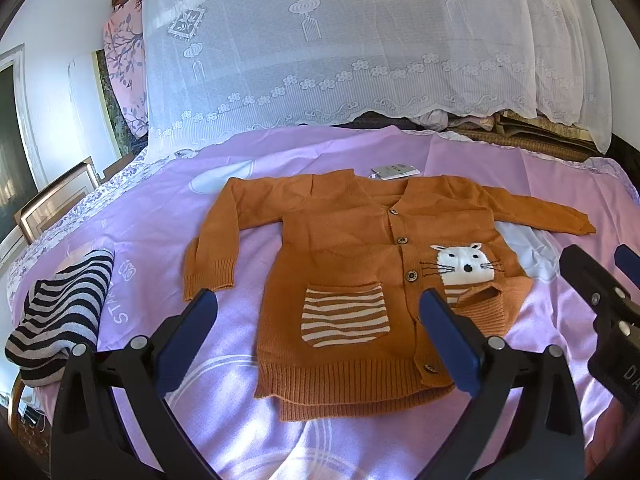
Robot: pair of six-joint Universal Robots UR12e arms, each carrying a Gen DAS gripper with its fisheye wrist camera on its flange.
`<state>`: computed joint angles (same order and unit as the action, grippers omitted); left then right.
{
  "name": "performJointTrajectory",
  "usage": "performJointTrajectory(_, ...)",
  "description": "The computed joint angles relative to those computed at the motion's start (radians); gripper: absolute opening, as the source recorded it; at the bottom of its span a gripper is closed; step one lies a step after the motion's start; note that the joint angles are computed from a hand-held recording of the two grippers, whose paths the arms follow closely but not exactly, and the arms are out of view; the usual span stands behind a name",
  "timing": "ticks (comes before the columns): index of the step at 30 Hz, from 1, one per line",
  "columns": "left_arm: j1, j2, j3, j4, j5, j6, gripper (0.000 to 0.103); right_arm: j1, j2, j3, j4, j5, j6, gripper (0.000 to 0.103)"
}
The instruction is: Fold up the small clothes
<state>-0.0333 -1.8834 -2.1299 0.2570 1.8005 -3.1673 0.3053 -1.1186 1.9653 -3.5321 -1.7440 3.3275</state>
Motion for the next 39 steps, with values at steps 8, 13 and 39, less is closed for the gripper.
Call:
performJointTrajectory(8, 0.0, 0.0, 0.0, -0.005, -0.001, 0.001, 0.099, -0.001, -0.001, 0.001, 0.006, 0.005, 0.011, 0.1)
performJointTrajectory(13, 0.0, 0.0, 0.0, -0.005, -0.001, 0.001, 0.099, -0.001, -0.002, 0.001, 0.007, 0.005, 0.011, 0.1)
performJointTrajectory(39, -0.003, -0.001, 0.004, -0.032, -0.001, -0.011, 0.099, -0.004, -0.004, 0.002, 0.01, 0.009, 0.012, 0.1)
